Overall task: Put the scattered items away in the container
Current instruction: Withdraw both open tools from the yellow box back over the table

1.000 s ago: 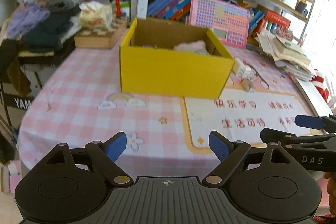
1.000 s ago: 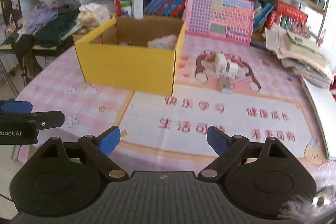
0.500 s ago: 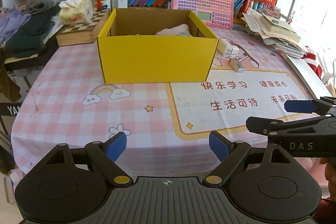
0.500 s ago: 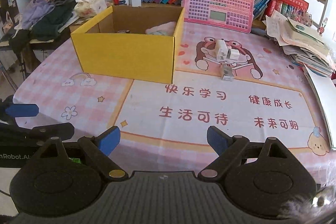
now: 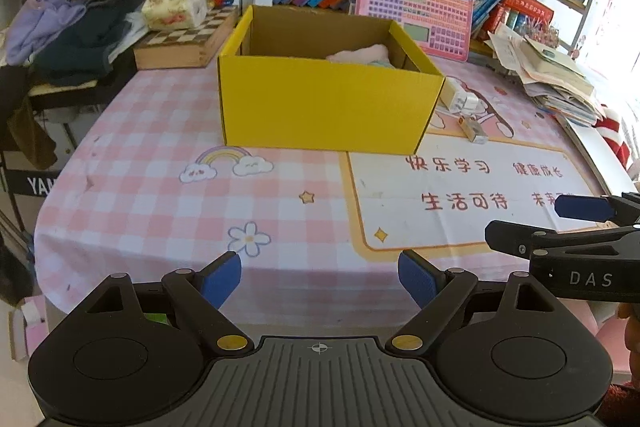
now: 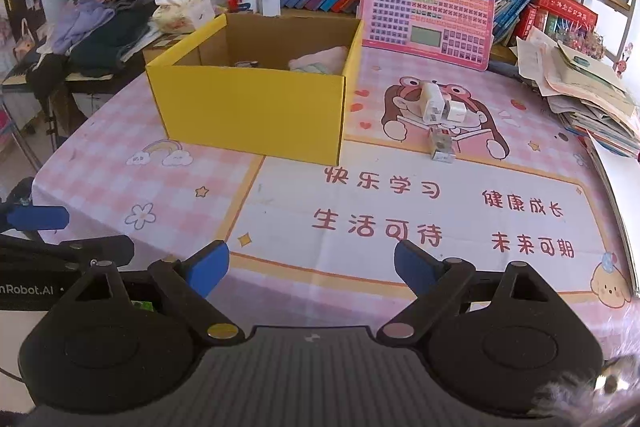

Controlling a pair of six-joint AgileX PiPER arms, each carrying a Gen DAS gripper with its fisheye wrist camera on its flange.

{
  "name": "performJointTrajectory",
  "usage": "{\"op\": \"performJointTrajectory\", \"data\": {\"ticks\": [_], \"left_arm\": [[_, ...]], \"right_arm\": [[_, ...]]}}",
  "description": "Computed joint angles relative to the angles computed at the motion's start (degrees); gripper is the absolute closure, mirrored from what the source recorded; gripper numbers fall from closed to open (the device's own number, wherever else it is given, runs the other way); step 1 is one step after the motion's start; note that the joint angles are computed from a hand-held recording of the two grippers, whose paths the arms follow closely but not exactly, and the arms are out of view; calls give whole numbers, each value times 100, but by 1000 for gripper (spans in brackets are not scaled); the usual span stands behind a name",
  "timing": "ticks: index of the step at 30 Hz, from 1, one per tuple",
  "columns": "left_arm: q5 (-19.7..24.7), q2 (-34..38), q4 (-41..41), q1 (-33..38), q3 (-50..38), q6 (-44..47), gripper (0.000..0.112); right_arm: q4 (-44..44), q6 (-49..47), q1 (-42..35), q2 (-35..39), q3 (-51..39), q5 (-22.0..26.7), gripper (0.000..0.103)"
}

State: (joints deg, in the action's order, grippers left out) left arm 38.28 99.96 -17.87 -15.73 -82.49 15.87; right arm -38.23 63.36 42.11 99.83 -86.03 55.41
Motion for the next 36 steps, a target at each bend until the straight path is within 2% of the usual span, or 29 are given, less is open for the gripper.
{"op": "performJointTrajectory", "data": {"ticks": [17,26,36], "left_arm": [[143,41,58,-95,-63,-15,24],[471,181,104,-195,-206,37,24],[584,354,-74,-389,-395,359,24]], "right_arm": [[6,186,70,-156,193,121,13],[234,60,81,-169,233,293,12],[119,550,36,-414,603,396,12]]}}
